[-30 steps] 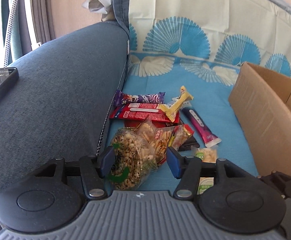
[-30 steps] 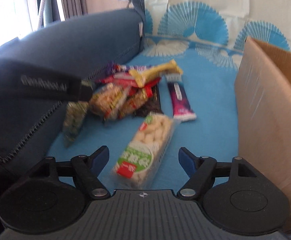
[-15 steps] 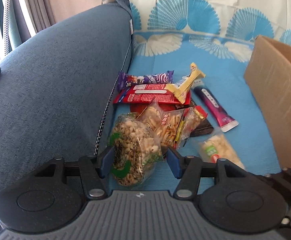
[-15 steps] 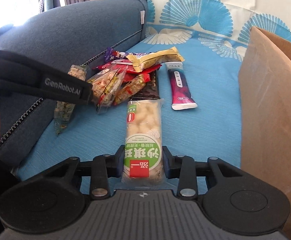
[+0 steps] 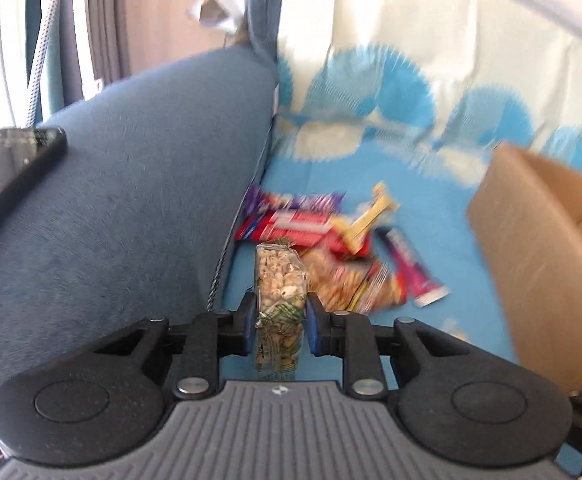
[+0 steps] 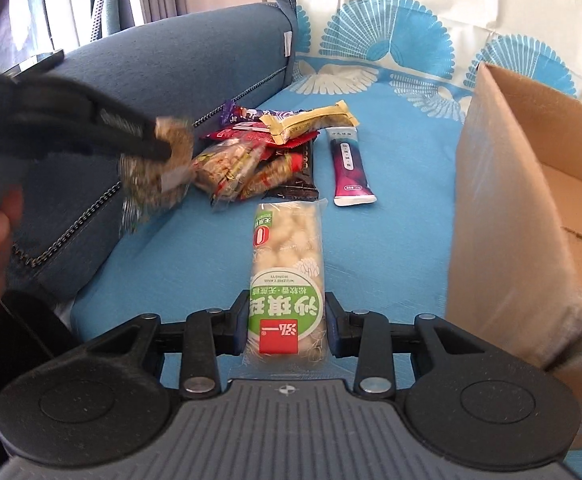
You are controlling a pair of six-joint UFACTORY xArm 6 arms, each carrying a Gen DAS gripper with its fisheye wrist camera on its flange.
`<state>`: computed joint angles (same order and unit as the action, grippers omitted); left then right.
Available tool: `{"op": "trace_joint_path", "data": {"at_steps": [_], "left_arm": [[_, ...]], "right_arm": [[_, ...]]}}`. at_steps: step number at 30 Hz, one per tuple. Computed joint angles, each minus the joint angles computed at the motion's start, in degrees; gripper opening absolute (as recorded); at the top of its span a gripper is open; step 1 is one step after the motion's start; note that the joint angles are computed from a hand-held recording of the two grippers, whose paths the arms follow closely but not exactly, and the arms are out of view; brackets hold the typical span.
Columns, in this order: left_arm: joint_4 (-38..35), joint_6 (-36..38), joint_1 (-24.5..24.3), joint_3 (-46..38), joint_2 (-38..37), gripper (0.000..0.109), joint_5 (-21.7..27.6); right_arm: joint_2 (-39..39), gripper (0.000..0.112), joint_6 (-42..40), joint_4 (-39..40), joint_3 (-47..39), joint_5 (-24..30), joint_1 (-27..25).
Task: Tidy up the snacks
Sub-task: 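Grasp the white-green wafer pack with the right tool while the left tool grasps the round nut cake, then lift the wafer pack with the right tool while the left tool lifts the nut cake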
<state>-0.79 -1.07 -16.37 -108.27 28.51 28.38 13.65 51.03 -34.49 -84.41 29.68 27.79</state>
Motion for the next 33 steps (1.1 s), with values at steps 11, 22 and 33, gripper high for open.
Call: {"op": "trace_joint_path", "data": {"at_steps": [11, 22, 33], "left_arm": [[-47.12, 36.59, 2.37, 3.05, -4.9, 0.027, 8.63], [-30.52, 12.55, 4.48, -12.89, 4.36, 0.032, 28.07], [-11.61, 2.12, 2.19, -29.16, 13.33, 0.086, 36.93]], "right_arm": [[-5.8, 0.038, -0.01, 1.14, 7.11, 1.05, 1.42], [-5.74, 0.039, 1.97, 3.54, 7.86, 1.35, 1.12], [-5.09, 0.045, 2.34, 4.7, 7.42, 1.08, 0.77]]}}
